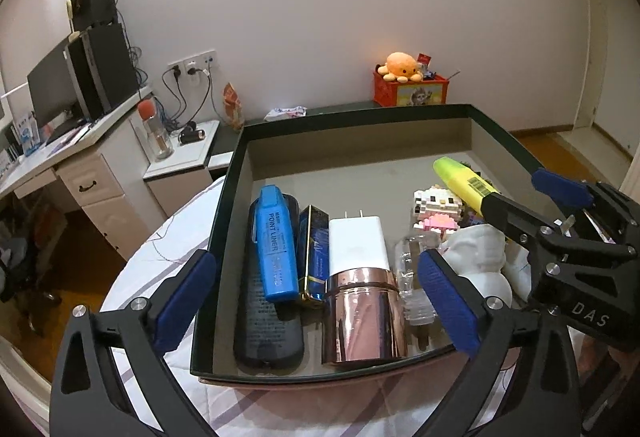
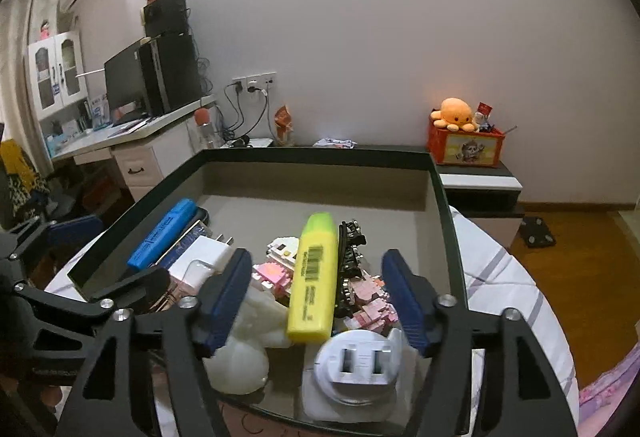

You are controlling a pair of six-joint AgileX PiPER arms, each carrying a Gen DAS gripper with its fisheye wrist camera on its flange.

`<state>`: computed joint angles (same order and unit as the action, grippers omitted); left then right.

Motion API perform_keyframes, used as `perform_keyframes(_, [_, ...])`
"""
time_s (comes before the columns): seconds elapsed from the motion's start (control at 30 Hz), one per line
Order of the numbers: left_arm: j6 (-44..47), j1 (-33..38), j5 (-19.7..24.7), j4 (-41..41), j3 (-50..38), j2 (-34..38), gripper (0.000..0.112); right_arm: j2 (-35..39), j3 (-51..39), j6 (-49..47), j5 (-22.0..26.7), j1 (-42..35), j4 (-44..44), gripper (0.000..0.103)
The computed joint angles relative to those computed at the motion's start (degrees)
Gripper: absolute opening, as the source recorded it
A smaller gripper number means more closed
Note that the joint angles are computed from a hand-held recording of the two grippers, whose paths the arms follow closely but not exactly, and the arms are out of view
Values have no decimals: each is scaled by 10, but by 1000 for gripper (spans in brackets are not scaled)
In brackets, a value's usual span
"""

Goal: Organize rigid objects

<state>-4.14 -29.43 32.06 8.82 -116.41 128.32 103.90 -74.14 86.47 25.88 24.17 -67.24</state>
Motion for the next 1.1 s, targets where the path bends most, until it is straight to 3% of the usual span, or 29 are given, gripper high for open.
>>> perform_keyframes(0.17, [-19,1,-22,20,18,-6,103,3,-2,15,13,6,-17,80])
perform_keyframes(0.27, [23,12,-26,-33,22,-12,103,0,5,51,17,10,-57,81])
perform_keyframes(0.33, [-9,17,-41,-18,58,-38,103,-8,14,71,18,14,-82,85])
perform_keyframes(0.4, [1,30,-73,-55,121,-81,103,-24,16,54,66,38,-77,93])
perform_keyframes(0.43, [33,42,-86,-104,160,-112,103,-33,19,55,86,50,-84,103])
perform_keyframes(0.57, [100,62,-121,-199,260,-198,103,-89,53,103,147,113,-125,103])
perform_keyframes(0.8, [74,67,-172,-180,424,-363,103,-152,63,96,273,240,-96,103])
perform_keyframes(0.9, [20,64,-173,-123,468,-420,103,-166,58,93,323,285,-86,103])
perform_keyframes(1.1, [37,55,-160,-127,534,-517,103,-193,47,88,428,378,-74,103])
